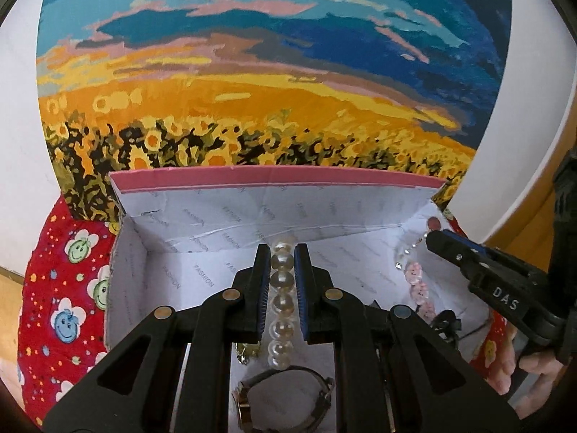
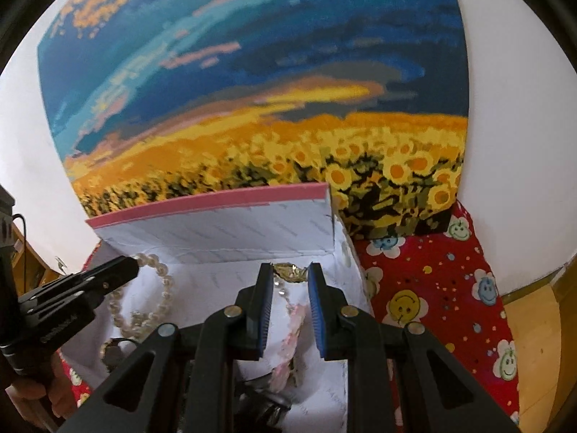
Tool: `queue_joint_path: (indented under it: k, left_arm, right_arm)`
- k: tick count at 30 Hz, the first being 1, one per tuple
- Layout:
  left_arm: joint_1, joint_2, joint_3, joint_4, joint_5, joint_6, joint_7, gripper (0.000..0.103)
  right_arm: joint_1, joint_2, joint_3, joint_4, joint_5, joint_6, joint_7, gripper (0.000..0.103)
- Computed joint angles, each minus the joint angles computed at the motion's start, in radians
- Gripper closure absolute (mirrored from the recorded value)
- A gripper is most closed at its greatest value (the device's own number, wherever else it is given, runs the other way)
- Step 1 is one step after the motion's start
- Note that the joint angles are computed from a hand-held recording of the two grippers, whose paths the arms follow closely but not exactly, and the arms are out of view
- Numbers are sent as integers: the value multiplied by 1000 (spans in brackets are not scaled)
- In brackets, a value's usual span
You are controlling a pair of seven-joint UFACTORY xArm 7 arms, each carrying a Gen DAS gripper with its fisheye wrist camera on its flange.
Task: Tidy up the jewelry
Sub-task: 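Carry the pearl bracelet with the left tool and gold charm with the right tool into the box, then open both tools to drop the pearl bracelet and gold charm in the box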
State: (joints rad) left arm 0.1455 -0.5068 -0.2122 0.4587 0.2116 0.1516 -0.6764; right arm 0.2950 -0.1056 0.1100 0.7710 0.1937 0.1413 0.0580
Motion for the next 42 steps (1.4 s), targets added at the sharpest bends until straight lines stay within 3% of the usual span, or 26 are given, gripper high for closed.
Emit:
queue_joint_path:
  k: [4,8,10,12,14,15,16,18,22,28,30,42]
  left_arm:
    - [1,37,-3,18,7,28,1,91]
    - [-13,83,-5,48,18,77,-31,91]
    - [-27,88,8,49,21,82,-38,91]
    - [-26,80,5,43,29,83,-63,89]
    - [-47,70,19,41,18,95,-68,81]
    - [-58,61,27,36,13,98,-66,72]
    - [-58,49,23,30,15,93,-73,57]
    - [-42,10,0,17,35,95,-94,42]
    - [-39,-55,-37,17,68,135,-104,42]
    - [-102,-157,-20,7,46,239,-90,42]
    - [-132,-216,0,-7,26,296,-70,42]
    - [-236,-568,-31,-108,-51,586,-73,42]
  right_arm:
    - [8,32,-13,14,62,11,-38,81]
    - [-14,32,3,9,23,10,9,79]
    - [-11,26,3,6,28,13,10,75]
    - [-5,16,0,3,43,10,-2,61]
    - [10,-5,-9,-8,79,4,-27,57]
    - [18,-14,-15,-11,99,7,-43,57]
    - [28,-25,-23,-15,122,10,-61,57]
    - [37,-47,-28,-25,141,13,-76,55]
    - [51,-104,-35,-53,146,20,-82,54]
    - [68,-195,-38,-97,124,48,-59,51]
    - [55,-241,-22,-122,94,65,-28,43]
    - [90,-537,-3,-313,14,176,103,43]
